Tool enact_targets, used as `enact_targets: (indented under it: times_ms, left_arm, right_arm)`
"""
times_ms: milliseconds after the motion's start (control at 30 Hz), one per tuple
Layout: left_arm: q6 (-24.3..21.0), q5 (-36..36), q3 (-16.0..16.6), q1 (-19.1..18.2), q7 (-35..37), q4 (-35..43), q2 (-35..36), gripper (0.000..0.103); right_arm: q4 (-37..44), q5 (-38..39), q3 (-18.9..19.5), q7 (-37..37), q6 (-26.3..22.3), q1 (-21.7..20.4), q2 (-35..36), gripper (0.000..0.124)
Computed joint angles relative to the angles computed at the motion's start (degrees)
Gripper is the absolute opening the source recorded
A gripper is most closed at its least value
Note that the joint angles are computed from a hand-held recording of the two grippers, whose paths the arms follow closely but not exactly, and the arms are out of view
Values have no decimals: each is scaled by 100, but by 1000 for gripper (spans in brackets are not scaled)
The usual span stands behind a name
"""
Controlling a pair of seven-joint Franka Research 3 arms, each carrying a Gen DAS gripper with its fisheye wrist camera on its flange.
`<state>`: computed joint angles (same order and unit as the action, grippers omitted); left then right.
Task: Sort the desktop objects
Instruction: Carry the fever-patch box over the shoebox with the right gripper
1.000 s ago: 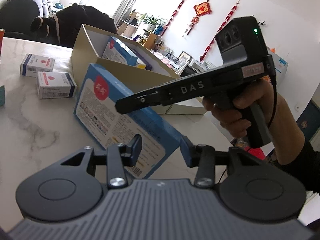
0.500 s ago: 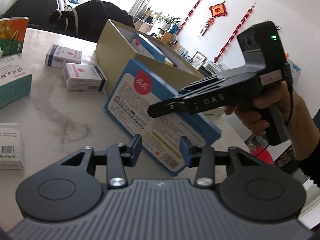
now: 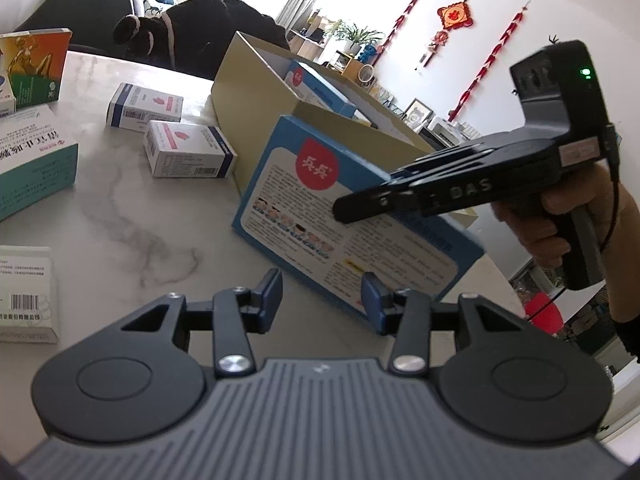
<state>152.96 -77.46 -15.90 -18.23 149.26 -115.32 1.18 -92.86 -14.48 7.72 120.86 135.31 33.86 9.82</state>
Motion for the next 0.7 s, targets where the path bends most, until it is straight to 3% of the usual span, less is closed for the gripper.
enact_targets:
  times_ms: [500, 700]
  left_arm:
    - [90, 169, -41, 42, -212, 131, 106, 46]
    - [123, 183, -44, 70, -289, 192, 145, 47]
  right_arm:
    - [-320, 968, 102, -433, 867, -340, -537, 25]
    - [-188, 805, 52, -175, 1103, -451, -605, 25]
